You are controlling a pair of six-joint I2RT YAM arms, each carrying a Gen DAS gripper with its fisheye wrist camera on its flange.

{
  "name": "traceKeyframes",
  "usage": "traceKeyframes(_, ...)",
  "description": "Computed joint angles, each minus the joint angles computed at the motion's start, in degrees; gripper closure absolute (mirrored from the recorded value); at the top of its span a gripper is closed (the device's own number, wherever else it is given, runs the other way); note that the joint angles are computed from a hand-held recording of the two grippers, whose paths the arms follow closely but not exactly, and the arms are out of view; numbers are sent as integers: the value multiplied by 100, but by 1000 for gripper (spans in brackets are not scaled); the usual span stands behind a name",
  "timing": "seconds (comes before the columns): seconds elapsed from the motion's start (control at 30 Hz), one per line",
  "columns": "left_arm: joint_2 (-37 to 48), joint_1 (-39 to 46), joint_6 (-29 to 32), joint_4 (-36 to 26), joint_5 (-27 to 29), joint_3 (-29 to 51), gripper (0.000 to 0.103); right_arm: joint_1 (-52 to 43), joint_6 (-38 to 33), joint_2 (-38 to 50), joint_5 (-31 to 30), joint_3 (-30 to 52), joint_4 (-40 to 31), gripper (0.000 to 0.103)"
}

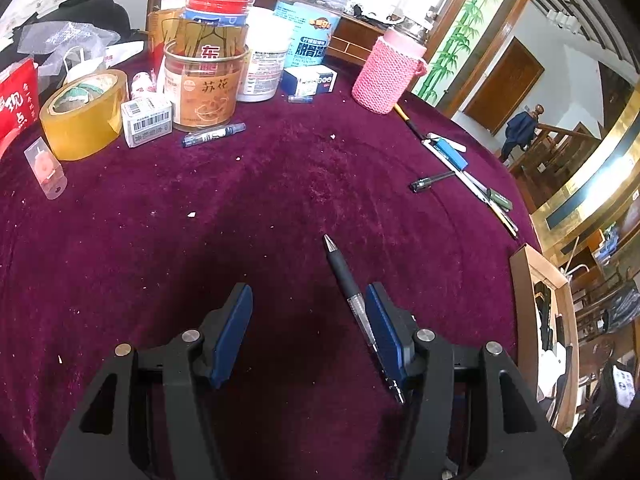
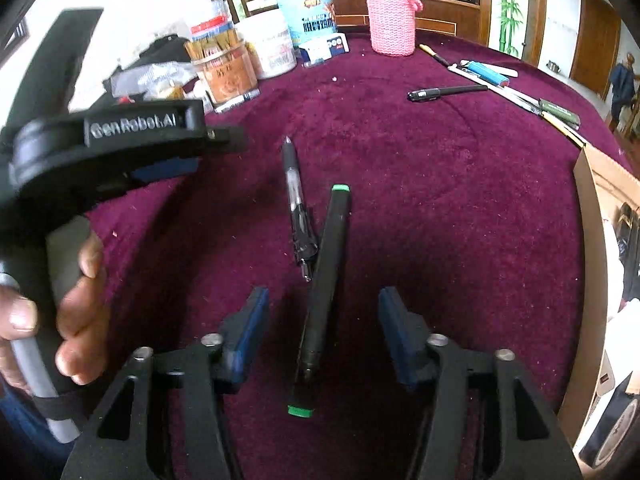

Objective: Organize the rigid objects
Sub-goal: 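Grasp the green-capped black marker with the right gripper while the left approaches the pen, then grasp the black ballpoint pen with the left gripper while the right holds the marker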

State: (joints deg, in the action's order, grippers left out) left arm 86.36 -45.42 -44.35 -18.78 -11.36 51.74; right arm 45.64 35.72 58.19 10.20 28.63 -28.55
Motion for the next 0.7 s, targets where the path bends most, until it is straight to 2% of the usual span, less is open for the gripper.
traceKeyframes(0.03,11,-18,10,-14,-17,10,46,11,-5,62,13,-6,20,80)
traceKeyframes(0.13,96,-39,45,-47,25,66,46,-21,-80,-81,50,-191,79,90)
traceKeyframes(0.4,547,-152,142,-150,351,343,46,-828,-80,-1394,-3,-623,-191,90)
traceKeyframes(0.53,1081,-472,358,-496,-57,833,48,-1267,-143,-1842,-392,-744,-239,90)
traceKeyframes(0.63,1312,-664,624,-530,-349,1005,62,-1292,-148,-2006,-414,-746,-300,90)
traceKeyframes(0.67,1315,-696,736,-460,-318,993,74,-1270,-142,-1966,-397,-722,-268,90)
traceKeyframes(0.7,1298,-723,819,-420,-300,976,81,-1261,-149,-1996,-398,-724,-267,90)
